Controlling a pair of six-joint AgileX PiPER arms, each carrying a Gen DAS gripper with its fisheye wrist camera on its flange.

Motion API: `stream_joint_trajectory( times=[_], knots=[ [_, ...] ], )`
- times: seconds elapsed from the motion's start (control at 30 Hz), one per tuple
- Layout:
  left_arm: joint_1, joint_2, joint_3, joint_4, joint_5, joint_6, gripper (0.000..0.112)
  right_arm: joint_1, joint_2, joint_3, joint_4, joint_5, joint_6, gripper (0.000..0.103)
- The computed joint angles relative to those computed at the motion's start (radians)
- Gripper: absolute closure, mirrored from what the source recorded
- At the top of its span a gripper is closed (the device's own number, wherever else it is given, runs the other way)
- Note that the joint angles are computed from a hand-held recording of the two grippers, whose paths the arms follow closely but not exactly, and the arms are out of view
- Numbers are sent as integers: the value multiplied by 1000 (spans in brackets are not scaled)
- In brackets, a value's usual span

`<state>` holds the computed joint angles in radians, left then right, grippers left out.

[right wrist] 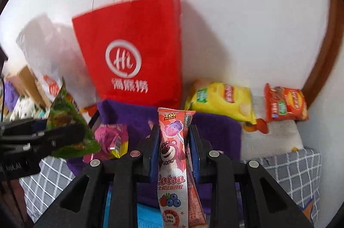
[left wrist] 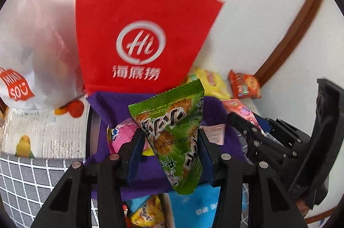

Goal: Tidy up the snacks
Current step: 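Carry both held packets over the purple cloth with both grippers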

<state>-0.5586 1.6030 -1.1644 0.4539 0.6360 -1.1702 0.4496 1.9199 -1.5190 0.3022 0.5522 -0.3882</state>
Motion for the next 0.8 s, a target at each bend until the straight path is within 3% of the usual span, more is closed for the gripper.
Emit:
stream_joint_trajectory(
  times=[0.1,0.17,0.5,0.8],
  knots=[
    [40,9,28,-25,-54,32,67,9,57,-35,-44,6,9,77],
    [62,18,31,-58,-56,64,67,1,73,-42,-45,4,10,77],
    [106,60,23,-127,-38,126,67,-51,186,-173,-95,166,-1,77],
    [118,111,-7,-237,-41,243,67,-56,246,-238,-139,223,24,77]
  ],
)
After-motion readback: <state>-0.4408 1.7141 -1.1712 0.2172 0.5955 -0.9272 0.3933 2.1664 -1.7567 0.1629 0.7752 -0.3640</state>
